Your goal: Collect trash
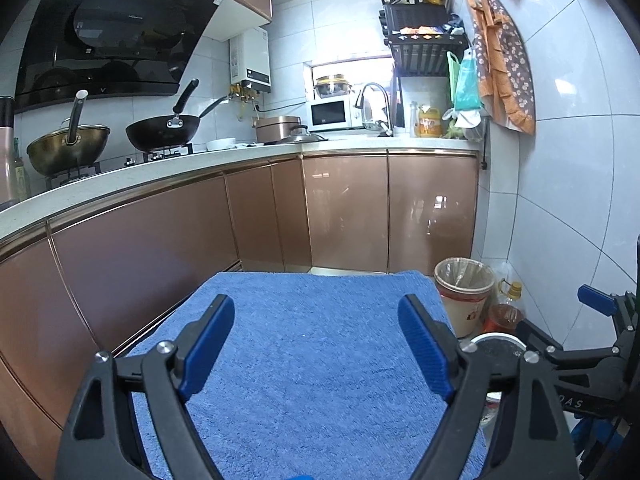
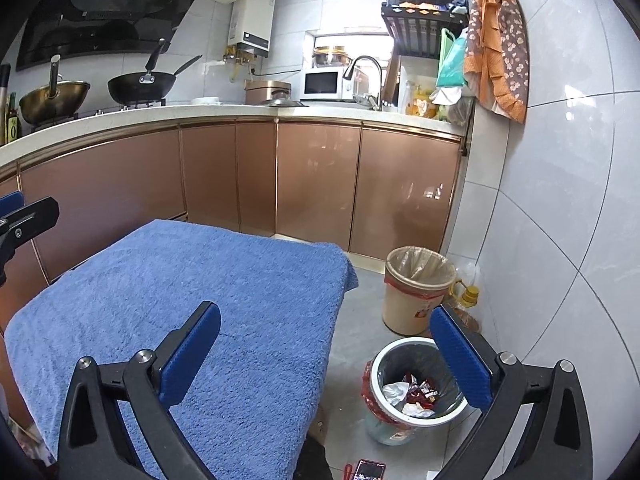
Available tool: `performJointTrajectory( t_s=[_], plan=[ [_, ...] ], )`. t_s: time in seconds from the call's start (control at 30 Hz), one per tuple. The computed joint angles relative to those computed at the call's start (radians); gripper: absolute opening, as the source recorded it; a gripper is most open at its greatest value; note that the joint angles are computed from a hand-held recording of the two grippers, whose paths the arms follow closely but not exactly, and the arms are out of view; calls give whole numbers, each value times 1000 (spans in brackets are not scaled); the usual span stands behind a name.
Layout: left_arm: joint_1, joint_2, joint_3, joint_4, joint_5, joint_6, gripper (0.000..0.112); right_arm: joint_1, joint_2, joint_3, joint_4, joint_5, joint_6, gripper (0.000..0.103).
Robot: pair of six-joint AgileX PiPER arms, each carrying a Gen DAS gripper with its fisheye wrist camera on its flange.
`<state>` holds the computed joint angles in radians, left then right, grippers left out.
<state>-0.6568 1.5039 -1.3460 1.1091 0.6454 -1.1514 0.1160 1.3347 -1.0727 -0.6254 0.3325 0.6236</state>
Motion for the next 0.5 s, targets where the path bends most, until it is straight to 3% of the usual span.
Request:
performJointTrajectory(
  t_s=[0.5],
  plan=[
    [2,24,21,24,0,-46,92,10,5,21,-145,2,149,103]
  ],
)
